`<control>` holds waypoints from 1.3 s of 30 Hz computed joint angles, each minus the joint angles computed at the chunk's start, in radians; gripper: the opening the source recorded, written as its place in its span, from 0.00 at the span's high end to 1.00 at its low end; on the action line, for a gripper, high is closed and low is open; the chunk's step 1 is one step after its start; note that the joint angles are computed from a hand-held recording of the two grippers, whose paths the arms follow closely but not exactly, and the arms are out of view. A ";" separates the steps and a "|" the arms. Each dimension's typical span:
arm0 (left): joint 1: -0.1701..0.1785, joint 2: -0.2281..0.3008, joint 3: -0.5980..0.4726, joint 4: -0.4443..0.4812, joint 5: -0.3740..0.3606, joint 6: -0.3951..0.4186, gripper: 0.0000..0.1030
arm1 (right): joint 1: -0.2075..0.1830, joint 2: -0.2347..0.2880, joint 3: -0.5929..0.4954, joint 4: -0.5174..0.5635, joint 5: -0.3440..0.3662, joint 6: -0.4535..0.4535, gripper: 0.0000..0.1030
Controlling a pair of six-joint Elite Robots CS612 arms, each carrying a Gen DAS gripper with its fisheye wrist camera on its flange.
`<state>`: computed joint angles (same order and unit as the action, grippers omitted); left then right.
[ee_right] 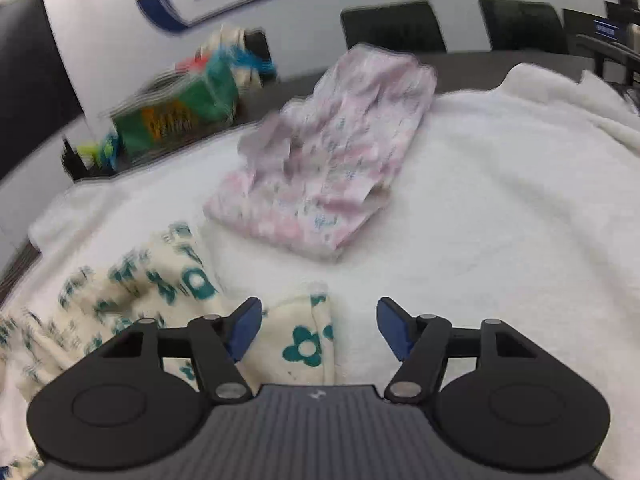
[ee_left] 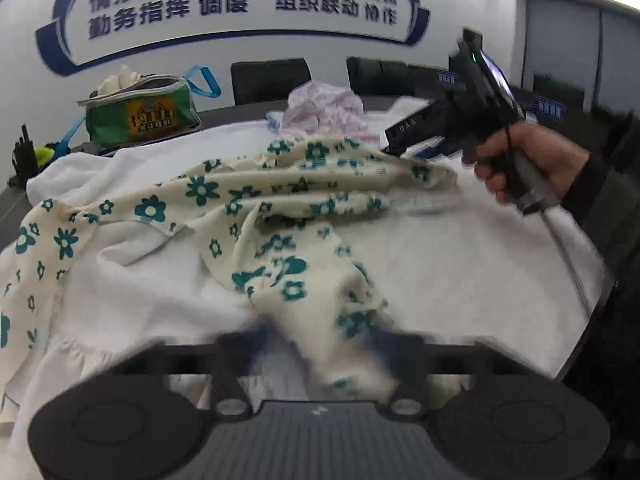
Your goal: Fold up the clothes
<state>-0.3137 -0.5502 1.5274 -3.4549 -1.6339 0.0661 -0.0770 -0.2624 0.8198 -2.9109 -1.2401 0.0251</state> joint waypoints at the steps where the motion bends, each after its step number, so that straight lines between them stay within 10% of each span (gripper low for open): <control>1: 0.005 -0.003 0.006 0.009 -0.006 0.010 0.99 | 0.001 -0.005 0.011 0.009 0.026 -0.034 0.74; 2: 0.020 -0.009 0.014 0.004 -0.025 0.030 0.99 | 0.002 -0.010 0.021 0.019 0.041 -0.063 0.95; 8: 0.060 -0.054 0.064 -0.172 0.296 0.211 0.99 | -0.004 -0.086 0.173 -0.205 -0.066 -0.054 0.96; 13: 0.069 -0.065 0.130 -0.278 0.328 0.136 0.85 | -0.012 -0.175 0.345 -0.359 -0.055 -0.131 0.95; 16: 0.087 -0.065 0.178 -0.278 0.220 -0.017 0.64 | -0.002 -0.215 0.430 -0.376 -0.105 -0.253 0.72; 18: 0.114 -0.054 0.190 -0.311 0.084 -0.171 0.56 | -0.015 -0.233 0.480 -0.403 -0.032 -0.319 0.26; 22: 0.107 -0.015 0.153 -0.375 0.085 -0.234 0.16 | -0.042 -0.243 0.525 -0.396 0.189 -0.507 0.19; 28: 0.055 0.004 0.093 -0.226 0.302 -0.107 0.23 | -0.002 -0.193 0.457 -0.288 0.134 -0.655 0.22; 31: 0.091 -0.007 0.069 -0.160 0.169 -0.113 0.95 | 0.009 -0.163 0.405 -0.242 0.139 -0.678 0.89; 39: 0.141 -0.100 0.014 -0.275 0.131 0.296 0.97 | 0.018 -0.186 0.359 -0.609 0.111 -0.692 0.98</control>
